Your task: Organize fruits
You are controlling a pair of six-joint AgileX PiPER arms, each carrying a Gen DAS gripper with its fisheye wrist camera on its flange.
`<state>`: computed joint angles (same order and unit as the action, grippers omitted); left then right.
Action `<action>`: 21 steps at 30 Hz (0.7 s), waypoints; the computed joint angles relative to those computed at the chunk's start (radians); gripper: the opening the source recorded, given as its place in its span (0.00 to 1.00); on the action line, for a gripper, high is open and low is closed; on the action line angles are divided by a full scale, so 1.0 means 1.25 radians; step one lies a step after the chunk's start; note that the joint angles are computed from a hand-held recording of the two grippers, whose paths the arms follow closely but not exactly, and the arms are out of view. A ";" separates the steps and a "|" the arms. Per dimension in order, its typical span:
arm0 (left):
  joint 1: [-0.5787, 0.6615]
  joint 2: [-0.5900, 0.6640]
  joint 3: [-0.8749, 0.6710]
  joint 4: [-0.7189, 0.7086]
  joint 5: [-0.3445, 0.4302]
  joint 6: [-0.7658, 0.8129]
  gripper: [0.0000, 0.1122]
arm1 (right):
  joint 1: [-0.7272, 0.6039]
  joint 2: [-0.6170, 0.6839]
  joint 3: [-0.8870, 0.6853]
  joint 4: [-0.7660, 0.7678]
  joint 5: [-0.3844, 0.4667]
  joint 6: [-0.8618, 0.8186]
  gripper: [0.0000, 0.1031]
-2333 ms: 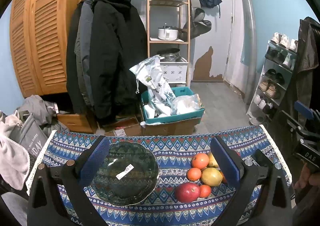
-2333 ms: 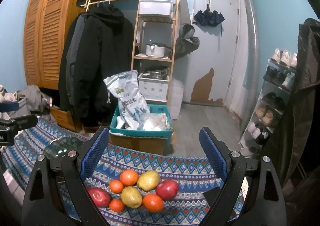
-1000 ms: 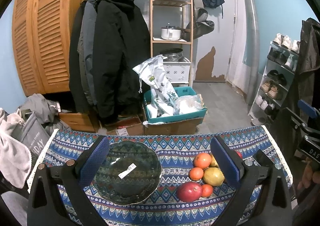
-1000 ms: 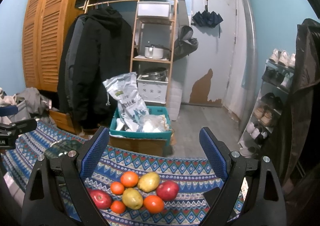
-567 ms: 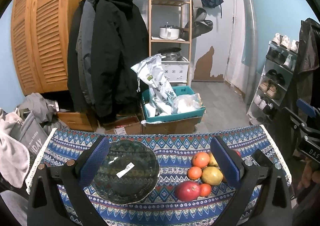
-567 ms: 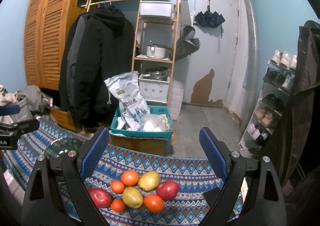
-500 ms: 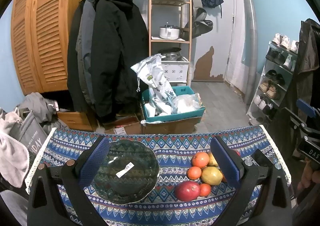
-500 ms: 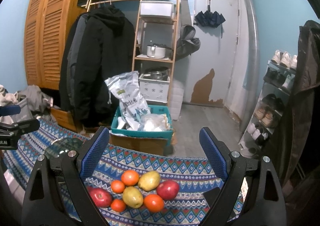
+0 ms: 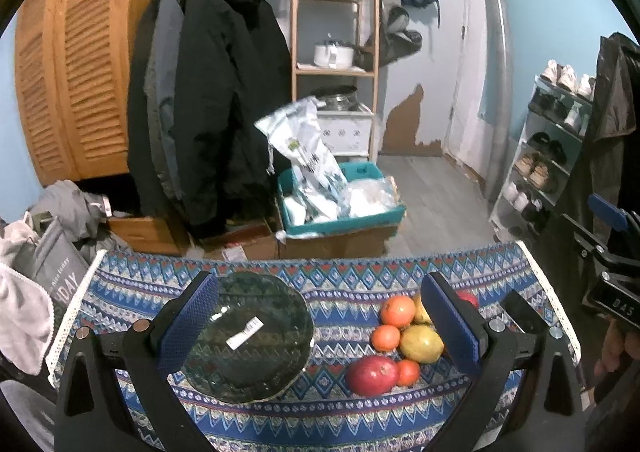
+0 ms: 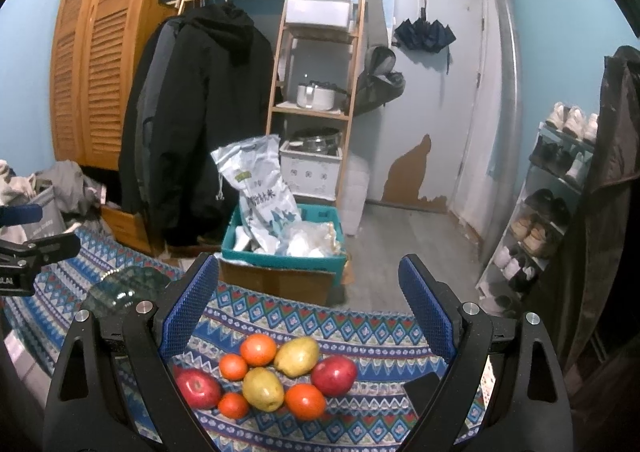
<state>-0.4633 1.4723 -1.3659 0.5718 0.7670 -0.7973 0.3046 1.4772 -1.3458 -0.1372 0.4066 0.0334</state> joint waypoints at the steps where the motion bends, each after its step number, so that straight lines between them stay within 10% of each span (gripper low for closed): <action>1: 0.006 0.008 -0.004 -0.025 -0.001 0.022 0.91 | -0.001 0.003 0.000 -0.002 0.003 0.003 0.87; 21: 0.013 0.178 -0.019 -0.212 -0.024 0.186 0.91 | -0.060 0.144 -0.030 0.093 0.138 -0.124 0.87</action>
